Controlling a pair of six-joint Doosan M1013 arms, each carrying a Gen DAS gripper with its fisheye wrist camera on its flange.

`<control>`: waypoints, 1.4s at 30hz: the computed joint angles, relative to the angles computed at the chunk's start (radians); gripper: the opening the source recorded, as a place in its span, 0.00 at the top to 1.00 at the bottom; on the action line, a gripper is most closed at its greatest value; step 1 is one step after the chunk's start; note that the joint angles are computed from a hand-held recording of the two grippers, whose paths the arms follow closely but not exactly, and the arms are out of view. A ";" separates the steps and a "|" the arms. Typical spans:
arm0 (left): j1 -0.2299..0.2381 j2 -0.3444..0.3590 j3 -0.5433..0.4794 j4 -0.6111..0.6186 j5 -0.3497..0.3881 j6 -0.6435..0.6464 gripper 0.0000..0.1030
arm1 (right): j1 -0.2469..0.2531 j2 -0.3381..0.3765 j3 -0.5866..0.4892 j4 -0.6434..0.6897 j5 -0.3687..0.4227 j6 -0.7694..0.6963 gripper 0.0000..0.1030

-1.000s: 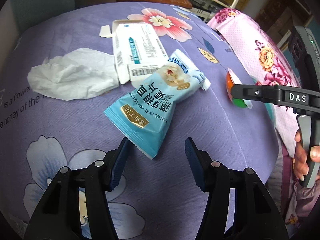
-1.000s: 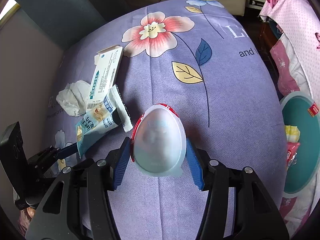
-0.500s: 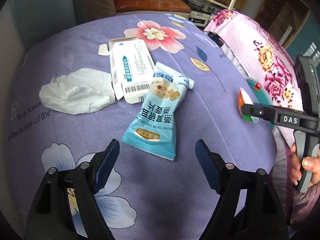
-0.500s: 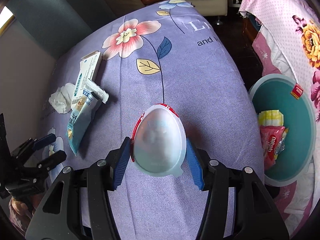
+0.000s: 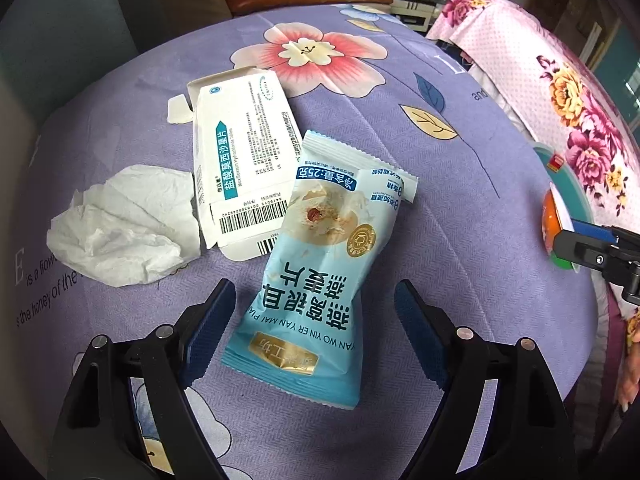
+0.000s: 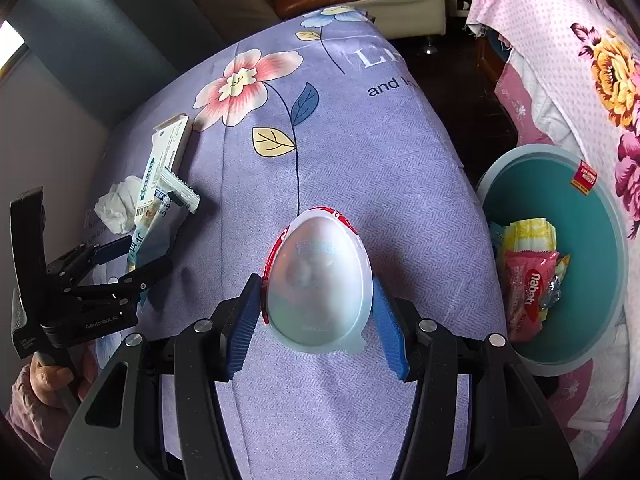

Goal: Collect trash
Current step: 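Grasp the light-blue biscuit bag with the left tool, then carry the egg cup and biscuit bag over the wastebasket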

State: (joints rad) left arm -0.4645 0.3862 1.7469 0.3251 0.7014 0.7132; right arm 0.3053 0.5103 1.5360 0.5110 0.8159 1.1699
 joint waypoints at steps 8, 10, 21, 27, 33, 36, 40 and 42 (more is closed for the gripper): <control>-0.040 0.010 -0.015 0.094 0.041 -0.104 0.54 | -0.014 -0.002 0.013 0.025 -0.012 -0.023 0.50; -0.047 0.007 -0.016 0.080 0.034 -0.102 0.54 | -0.019 -0.005 0.019 0.036 -0.018 -0.030 0.50; -0.107 0.035 -0.096 0.061 0.061 -0.027 0.54 | -0.074 -0.045 0.068 0.104 -0.061 -0.064 0.49; -0.136 0.069 -0.157 0.040 0.068 0.023 0.54 | -0.120 -0.079 0.106 0.126 -0.095 -0.071 0.49; -0.166 0.113 -0.243 -0.001 0.068 0.092 0.54 | -0.183 -0.119 0.146 0.153 -0.146 -0.073 0.50; -0.186 0.140 -0.290 -0.020 0.075 0.141 0.54 | -0.221 -0.140 0.168 0.168 -0.176 -0.065 0.49; -0.209 0.169 -0.337 -0.034 0.088 0.191 0.54 | -0.267 -0.159 0.189 0.165 -0.205 -0.046 0.49; -0.217 0.180 -0.354 -0.038 0.092 0.204 0.54 | -0.285 -0.162 0.193 0.159 -0.211 -0.033 0.49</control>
